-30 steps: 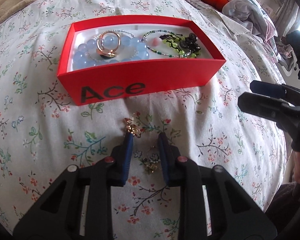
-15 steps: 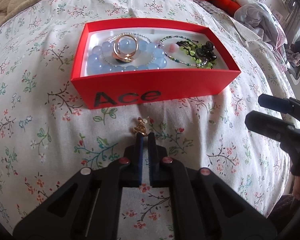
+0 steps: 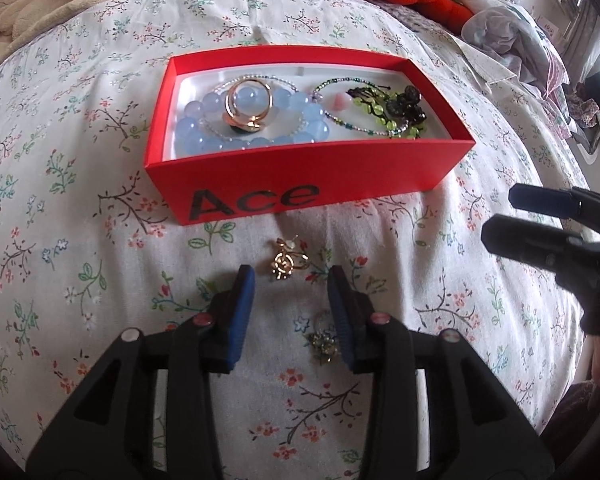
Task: Organize jewelry
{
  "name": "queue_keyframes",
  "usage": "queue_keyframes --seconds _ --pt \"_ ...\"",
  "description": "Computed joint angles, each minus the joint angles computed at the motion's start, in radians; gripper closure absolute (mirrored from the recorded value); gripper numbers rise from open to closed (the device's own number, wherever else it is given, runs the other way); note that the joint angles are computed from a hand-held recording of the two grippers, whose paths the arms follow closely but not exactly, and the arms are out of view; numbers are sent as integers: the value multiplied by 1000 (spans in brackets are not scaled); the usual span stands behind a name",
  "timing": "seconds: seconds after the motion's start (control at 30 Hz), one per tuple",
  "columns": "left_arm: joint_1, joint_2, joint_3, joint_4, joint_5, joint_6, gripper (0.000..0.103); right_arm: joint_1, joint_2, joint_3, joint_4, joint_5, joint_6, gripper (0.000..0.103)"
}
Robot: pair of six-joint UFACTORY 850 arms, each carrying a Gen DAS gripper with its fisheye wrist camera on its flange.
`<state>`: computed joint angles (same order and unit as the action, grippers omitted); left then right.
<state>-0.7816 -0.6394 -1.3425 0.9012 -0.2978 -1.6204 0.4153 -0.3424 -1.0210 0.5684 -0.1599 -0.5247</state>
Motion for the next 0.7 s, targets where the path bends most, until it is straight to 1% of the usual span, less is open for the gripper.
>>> queue_keyframes --seconds 0.07,0.17,0.2,0.23,0.27,0.4,0.57,0.63,0.7 --pt "5 -8 -9 28 8 -23 63 1 -3 -2 -7 -1 4 28" --pt "8 -19 -23 9 -2 8 64 0 -5 -4 -5 -5 5 28" --pt "6 -21 -25 28 -6 -5 70 -1 -6 -5 0 -5 1 28" --pt "5 -23 -27 28 -7 4 78 -2 -6 -5 4 -6 -3 28" --pt "5 -25 -31 10 -8 31 81 -2 -6 -5 5 -5 -3 28" --pt "0 -24 -31 18 -19 50 81 -1 -11 -9 9 -12 -7 28" --pt "2 5 0 35 -33 38 82 9 -18 -15 23 -11 -23 28" --pt "3 18 14 42 -49 30 81 13 -23 -17 90 -12 -91 28" --pt "6 32 26 10 -72 55 81 21 -27 -17 195 -12 -201 28"
